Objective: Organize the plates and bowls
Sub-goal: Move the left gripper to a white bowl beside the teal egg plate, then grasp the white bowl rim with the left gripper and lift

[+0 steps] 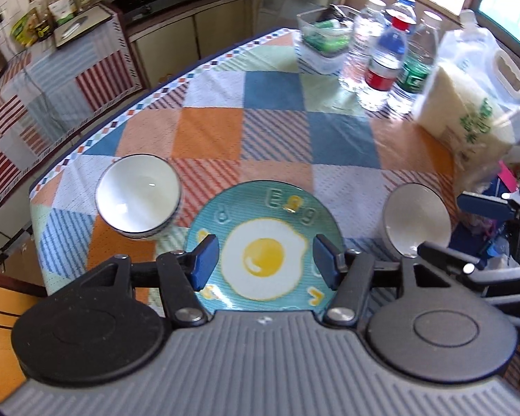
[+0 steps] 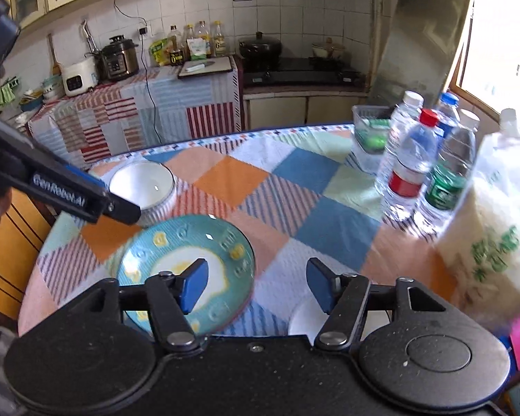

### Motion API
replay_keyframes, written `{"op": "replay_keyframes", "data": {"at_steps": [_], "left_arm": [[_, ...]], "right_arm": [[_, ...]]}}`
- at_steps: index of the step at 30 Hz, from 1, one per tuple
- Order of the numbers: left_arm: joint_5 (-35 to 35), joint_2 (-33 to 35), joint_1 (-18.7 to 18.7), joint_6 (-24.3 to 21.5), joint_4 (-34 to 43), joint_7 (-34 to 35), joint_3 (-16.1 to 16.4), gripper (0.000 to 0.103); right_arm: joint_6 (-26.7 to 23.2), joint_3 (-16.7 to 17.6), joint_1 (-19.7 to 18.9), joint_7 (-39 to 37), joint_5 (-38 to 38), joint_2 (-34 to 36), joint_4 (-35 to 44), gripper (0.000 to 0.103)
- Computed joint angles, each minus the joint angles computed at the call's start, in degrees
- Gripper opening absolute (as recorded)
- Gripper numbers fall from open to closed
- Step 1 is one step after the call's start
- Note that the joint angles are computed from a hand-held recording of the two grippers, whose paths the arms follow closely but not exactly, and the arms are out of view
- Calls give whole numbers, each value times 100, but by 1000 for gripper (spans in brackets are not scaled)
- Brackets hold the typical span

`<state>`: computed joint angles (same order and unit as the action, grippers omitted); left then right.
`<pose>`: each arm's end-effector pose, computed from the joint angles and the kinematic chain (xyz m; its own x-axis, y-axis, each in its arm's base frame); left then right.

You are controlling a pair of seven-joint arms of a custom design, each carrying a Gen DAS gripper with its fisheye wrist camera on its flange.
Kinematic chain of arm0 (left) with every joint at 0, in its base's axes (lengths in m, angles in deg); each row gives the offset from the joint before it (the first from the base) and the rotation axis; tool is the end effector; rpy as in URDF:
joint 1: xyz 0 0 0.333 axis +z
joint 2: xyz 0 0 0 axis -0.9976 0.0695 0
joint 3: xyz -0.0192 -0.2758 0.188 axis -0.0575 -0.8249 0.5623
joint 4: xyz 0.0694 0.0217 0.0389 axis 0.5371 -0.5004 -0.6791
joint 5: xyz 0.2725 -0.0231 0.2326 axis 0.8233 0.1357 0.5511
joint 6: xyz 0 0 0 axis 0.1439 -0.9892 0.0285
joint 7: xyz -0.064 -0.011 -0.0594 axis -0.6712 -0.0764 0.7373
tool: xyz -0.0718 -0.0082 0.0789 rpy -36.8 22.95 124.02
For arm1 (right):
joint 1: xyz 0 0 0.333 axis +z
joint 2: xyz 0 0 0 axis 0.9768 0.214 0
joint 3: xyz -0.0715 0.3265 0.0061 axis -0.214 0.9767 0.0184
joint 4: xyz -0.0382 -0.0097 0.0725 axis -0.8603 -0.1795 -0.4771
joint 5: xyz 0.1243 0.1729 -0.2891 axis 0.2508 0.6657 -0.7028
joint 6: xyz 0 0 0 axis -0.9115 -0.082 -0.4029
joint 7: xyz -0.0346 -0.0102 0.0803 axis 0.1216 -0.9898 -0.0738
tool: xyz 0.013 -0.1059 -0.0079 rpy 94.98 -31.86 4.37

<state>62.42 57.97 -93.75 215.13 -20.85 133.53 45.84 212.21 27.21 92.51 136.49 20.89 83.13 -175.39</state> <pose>0.5587 -0.1683 0.6083 -0.1180 -0.9927 0.0243 -0.8601 0.0899 -0.5022 0.5240 0.1063 0.5746 0.4570 -0.8891 -0.0241 -0.6298 -0.3043 -0.7147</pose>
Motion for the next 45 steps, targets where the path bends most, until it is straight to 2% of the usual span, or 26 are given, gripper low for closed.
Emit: {"op": "replay_keyframes", "data": {"at_steps": [3, 4, 6, 13, 19, 26, 35, 40, 43, 45], "left_arm": [[-84, 144, -99, -31, 87, 30, -76, 65], [-161, 220, -130, -73, 149, 48, -93, 65], [-216, 385, -211, -228, 306, -64, -107, 67], [14, 936, -531, -469, 738, -213, -94, 70], [-174, 1456, -686, -706, 1191, -181, -56, 70], [-297, 1910, -813, -780, 1607, -101, -22, 70], [-313, 2264, -1001, -674, 1926, 12, 26, 70], [-204, 2415, -1089, -488, 1939, -28, 82, 63], [-180, 2466, -1112, -239, 1851, -66, 101, 49], [-217, 2535, -1118, -138, 1829, -87, 96, 37]], "right_arm": [[77, -104, -44, -176, 142, -113, -330, 77], [141, -120, -62, -127, 158, -101, -414, 83], [318, -107, -127, 122, 47, -74, -600, 88], [492, -181, -289, 216, 76, 202, -795, 90], [562, -77, -538, 467, -410, 416, -906, 92], [427, 61, -731, 492, -495, 720, -735, 92], [595, 390, -973, -72, 291, 1086, -553, 92], [861, 559, -1041, -503, 568, 1199, -555, 94], [902, 669, -1126, -747, 865, 1277, -495, 95], [916, 714, -1160, -837, 985, 1322, -458, 96]]}}
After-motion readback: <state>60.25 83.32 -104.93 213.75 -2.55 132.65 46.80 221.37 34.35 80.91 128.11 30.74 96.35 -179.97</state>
